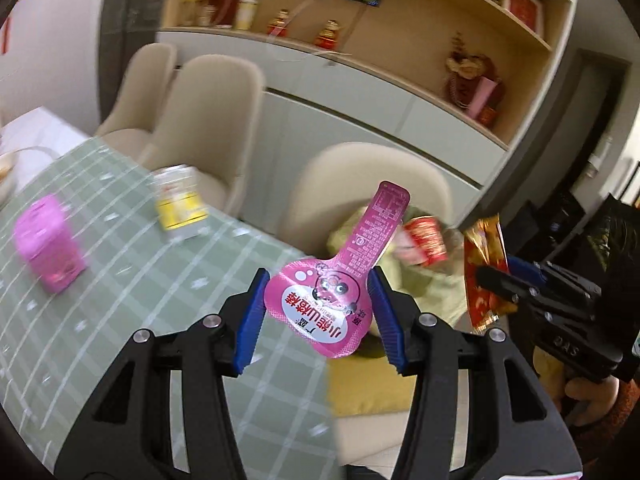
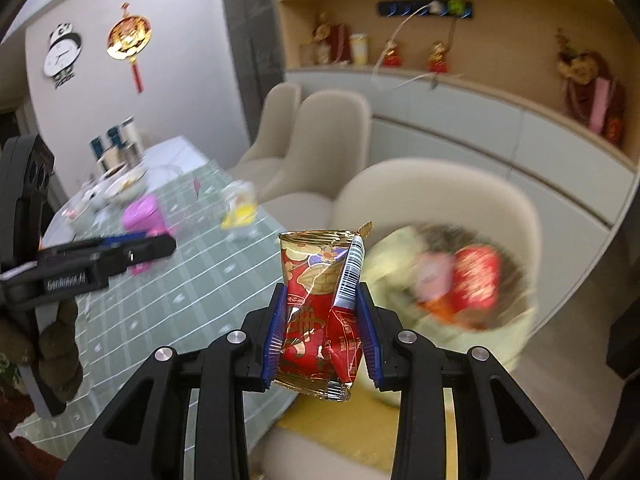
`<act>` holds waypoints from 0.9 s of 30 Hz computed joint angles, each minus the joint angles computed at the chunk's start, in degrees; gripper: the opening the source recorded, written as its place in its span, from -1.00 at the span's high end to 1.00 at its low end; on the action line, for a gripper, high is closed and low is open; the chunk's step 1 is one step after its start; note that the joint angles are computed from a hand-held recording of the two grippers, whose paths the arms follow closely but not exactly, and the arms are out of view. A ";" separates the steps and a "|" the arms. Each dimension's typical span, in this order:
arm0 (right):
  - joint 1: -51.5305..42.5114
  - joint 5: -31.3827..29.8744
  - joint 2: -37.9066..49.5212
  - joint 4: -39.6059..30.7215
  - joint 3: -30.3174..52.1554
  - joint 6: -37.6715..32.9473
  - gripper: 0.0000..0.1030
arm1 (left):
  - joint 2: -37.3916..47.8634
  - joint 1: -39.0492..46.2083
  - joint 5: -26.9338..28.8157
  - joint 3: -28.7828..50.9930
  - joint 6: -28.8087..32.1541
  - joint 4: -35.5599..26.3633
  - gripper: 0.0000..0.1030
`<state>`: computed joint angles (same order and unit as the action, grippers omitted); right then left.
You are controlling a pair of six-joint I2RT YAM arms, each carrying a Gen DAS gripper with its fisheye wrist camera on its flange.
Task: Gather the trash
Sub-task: 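Carry the pink wrapper and red-gold snack bag over the bin, then open the left tool over the bin while the right tool releases the snack bag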
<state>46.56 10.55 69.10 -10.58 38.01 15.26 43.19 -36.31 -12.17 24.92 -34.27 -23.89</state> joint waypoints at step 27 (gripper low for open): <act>-44.48 -27.39 20.87 9.39 7.04 -21.44 0.36 | 72.27 -3.54 9.59 44.63 2.13 16.86 -0.05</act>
